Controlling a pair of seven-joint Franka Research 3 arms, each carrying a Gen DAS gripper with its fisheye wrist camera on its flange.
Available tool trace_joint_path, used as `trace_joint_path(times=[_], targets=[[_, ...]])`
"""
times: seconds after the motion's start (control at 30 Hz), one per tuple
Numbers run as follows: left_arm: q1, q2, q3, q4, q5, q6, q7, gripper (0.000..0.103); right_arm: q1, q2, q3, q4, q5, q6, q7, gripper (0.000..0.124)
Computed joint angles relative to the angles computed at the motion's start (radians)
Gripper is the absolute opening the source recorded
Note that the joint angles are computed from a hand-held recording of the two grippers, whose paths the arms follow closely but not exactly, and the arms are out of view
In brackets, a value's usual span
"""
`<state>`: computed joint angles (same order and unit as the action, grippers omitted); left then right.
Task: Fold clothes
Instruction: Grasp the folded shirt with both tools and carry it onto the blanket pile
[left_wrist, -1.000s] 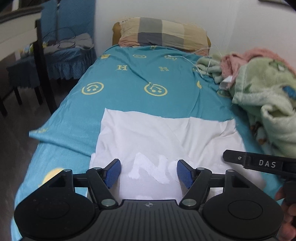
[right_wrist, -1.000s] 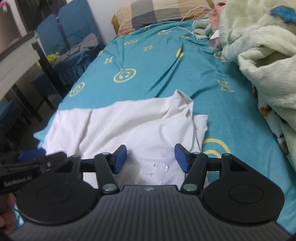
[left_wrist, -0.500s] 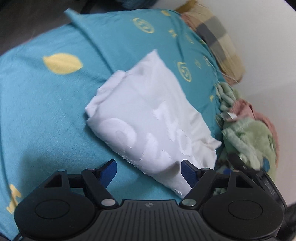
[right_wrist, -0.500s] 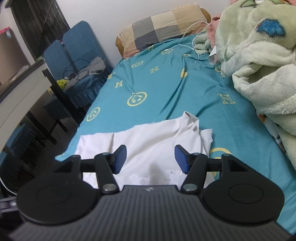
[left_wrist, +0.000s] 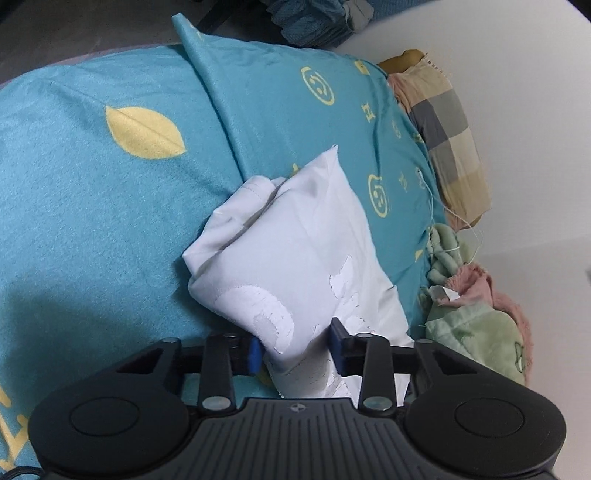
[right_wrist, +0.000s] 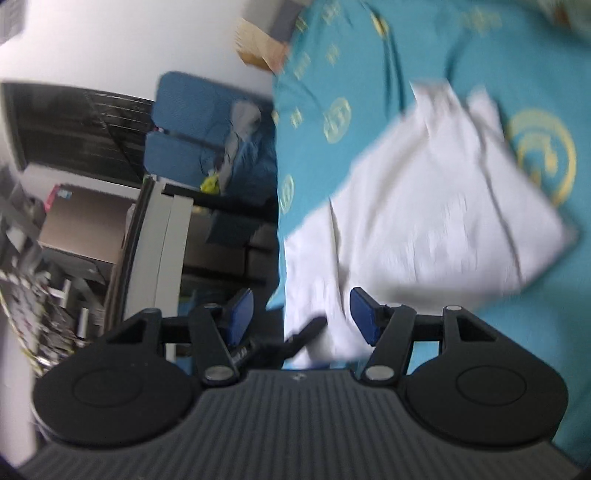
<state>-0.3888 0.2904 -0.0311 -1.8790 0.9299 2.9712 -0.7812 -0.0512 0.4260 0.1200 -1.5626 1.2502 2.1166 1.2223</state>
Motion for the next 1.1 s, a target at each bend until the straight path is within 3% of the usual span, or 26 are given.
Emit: trace_joint_path(times=[0.17, 0.3, 0.47, 0.57, 0.73, 0.97, 1.1], targets=[[-0.035, -0.011, 0.049, 0.031, 0.172, 0.023, -0.150, 0.022, -0.021, 0.035, 0.015, 0.001, 0.046, -0.091, 0.141, 0.061], [-0.020, -0.006, 0.044, 0.056, 0.274, 0.040, -0.253, 0.021, -0.025, 0.059, 0.025, -0.002, 0.080, -0.132, 0.234, 0.064], [0.007, -0.019, 0.024, 0.036, 0.348, 0.058, -0.361, 0.021, 0.006, 0.045, 0.004, -0.048, 0.073, 0.007, 0.351, 0.066], [0.025, -0.016, 0.003, 0.038, 0.346, 0.055, -0.355, 0.021, 0.026, 0.021, -0.010, -0.089, 0.057, 0.140, 0.399, 0.066], [0.035, -0.006, -0.002, 0.042, 0.332, 0.057, -0.345, 0.021, 0.042, 0.021, -0.008, -0.101, 0.038, 0.276, 0.405, 0.064], [0.039, -0.030, -0.012, 0.025, 0.337, 0.046, -0.357, 0.019, 0.042, -0.016, 0.014, -0.131, 0.040, 0.345, 0.291, 0.031], [0.037, -0.070, -0.010, 0.025, 0.403, 0.063, -0.433, 0.017, 0.027, -0.060, 0.020, -0.154, 0.142, 0.362, 0.166, 0.024]])
